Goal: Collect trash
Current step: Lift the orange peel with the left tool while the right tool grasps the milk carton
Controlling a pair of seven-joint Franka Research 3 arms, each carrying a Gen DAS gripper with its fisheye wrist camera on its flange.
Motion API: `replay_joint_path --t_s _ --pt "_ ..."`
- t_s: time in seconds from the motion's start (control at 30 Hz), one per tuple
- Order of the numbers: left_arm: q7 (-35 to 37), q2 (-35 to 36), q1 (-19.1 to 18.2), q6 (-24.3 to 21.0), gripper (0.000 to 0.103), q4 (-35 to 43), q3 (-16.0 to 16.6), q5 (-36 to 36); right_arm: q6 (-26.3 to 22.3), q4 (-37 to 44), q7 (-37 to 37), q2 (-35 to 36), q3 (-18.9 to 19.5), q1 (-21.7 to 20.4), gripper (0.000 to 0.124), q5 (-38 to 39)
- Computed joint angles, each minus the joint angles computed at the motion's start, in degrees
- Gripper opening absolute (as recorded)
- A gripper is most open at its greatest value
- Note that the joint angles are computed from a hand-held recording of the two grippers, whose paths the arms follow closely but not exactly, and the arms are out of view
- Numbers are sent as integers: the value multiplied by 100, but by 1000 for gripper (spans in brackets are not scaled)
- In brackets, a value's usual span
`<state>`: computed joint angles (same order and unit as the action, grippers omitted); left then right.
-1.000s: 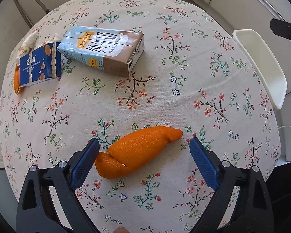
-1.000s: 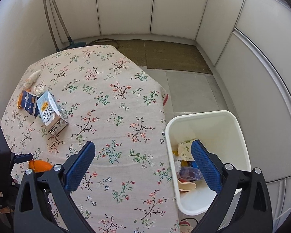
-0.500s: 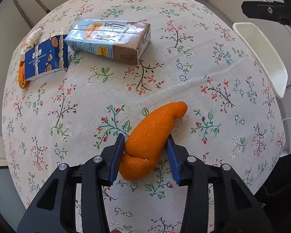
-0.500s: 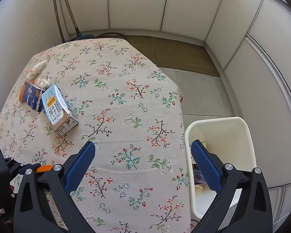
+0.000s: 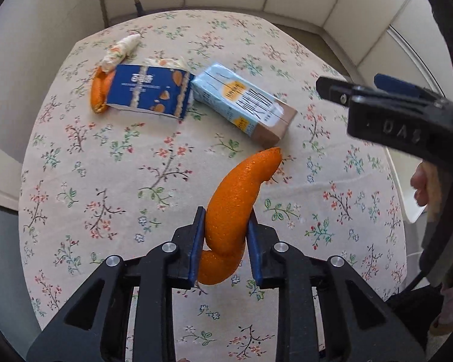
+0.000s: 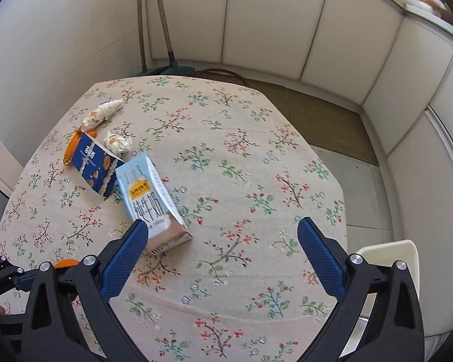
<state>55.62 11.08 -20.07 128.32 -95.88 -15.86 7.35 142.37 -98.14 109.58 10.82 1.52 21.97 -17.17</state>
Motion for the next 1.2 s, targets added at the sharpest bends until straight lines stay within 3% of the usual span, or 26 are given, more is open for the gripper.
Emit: replay_joint_path --t_s 0.23,0.43,0.8,0.83,0.9,0.97,1.2 --pt "-540 -589 256 127 25 -600 195 75 50 626 -339 624 28 238 96 32" --pt "-1002 -976 500 315 25 -1028 294 90 -262 1299 -673 1217 5 374 96 496" --pt "-1118 -1050 647 412 25 -1121 307 4 -876 2190 -994 1994 -138 559 95 843" --pt "-1124 -1036 650 407 25 -1114 306 8 -864 2186 -984 2010 -157 572 94 843" --pt "-1135 -1037 652 392 25 -1113 302 5 -826 2162 -1010 2022 -157 579 75 872" --pt "-1143 -1027 653 393 25 -1103 299 17 -917 2228 -1054 2067 -148 582 64 921" --pt "-1311 -1014 645 467 25 -1071 294 132 -777 1996 -809 1887 -186 569 60 1000"
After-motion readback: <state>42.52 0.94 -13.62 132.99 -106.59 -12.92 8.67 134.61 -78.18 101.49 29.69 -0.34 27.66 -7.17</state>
